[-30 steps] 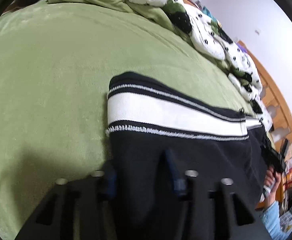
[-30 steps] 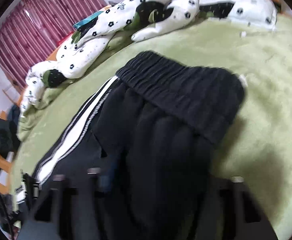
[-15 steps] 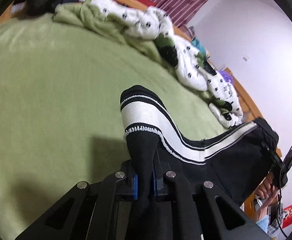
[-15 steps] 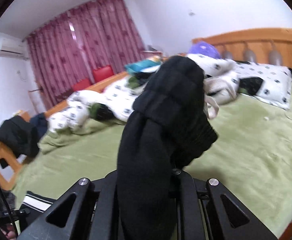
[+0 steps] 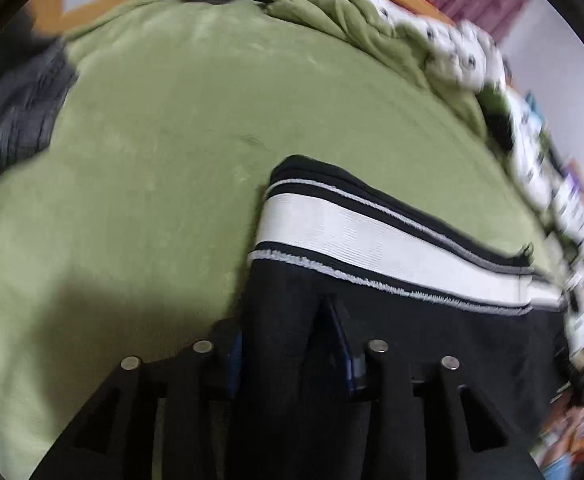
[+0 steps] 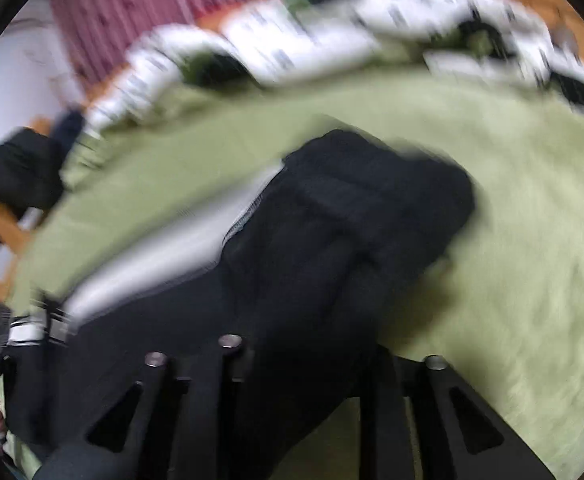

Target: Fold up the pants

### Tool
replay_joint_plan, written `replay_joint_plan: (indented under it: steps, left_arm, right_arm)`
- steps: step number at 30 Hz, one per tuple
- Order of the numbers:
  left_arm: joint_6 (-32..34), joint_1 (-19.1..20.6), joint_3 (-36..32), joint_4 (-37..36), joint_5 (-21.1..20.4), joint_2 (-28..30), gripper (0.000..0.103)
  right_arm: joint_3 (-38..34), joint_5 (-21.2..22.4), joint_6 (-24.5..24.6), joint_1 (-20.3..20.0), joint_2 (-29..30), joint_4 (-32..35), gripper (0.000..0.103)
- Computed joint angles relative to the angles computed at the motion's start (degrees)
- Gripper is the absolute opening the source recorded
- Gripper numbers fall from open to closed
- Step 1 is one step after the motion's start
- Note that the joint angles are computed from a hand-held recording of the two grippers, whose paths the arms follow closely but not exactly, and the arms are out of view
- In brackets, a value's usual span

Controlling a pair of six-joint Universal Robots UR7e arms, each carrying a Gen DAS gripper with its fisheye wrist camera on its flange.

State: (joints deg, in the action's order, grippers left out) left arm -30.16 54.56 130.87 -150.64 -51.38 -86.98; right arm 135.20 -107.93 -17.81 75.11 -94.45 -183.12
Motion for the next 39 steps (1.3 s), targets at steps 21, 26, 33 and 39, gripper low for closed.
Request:
replay_joint_plan:
  steps: [21, 26, 33, 39]
  left_arm:
    - [-23.14, -32.07, 18.28, 28.81, 15.88, -12.54, 0.069]
    - [-28.00, -31.66, 16.36, 34.95, 12.05, -21.09, 0.069]
    - [-40.87, -35.65, 18.90, 46.03, 12.66, -28.59, 0.069]
    - [-40.68, -34.67, 20.85, 45.80, 9.38, -37.48, 0.069]
  right_arm:
    - [15.05, -14.39, -14.14, 11.59, 7.68, -24.79, 0.050]
    - [15.21, -16.03, -9.38, 16.51, 4.62, -19.33, 0.049]
    - [13.52, -8.55, -0.41, 26.35, 7.28, -9.24, 0.048]
    - [9.90, -3.30, 7.88, 29.15, 15.93, -5.70, 0.048]
